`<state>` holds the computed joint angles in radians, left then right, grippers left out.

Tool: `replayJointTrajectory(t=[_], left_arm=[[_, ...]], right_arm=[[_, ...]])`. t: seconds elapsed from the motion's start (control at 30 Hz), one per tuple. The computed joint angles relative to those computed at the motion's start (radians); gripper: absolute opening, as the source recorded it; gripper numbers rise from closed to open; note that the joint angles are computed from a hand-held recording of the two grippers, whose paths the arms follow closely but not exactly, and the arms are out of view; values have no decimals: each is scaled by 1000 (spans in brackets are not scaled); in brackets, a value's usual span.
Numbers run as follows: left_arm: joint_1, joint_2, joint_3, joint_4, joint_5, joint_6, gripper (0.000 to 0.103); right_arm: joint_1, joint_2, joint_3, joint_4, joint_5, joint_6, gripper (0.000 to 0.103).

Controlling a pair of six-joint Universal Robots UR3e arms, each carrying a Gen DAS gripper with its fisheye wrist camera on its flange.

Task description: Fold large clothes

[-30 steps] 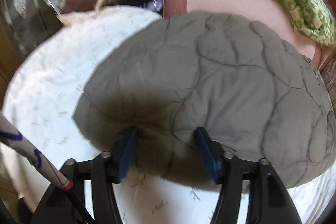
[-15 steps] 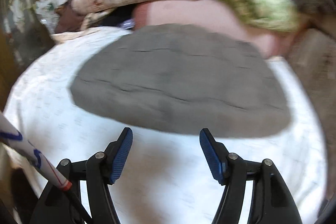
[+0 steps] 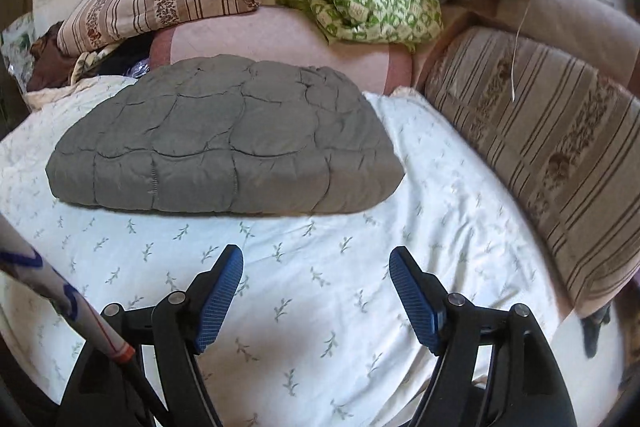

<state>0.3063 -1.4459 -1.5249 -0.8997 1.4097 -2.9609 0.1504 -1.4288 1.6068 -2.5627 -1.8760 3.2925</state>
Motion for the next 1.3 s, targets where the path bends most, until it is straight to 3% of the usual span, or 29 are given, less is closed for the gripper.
replayJointTrajectory(t=[1.3], left_arm=[[19,-81,27,-179,-28,9,91]], right_arm=[[84,77,-67,101,-24,42,83]])
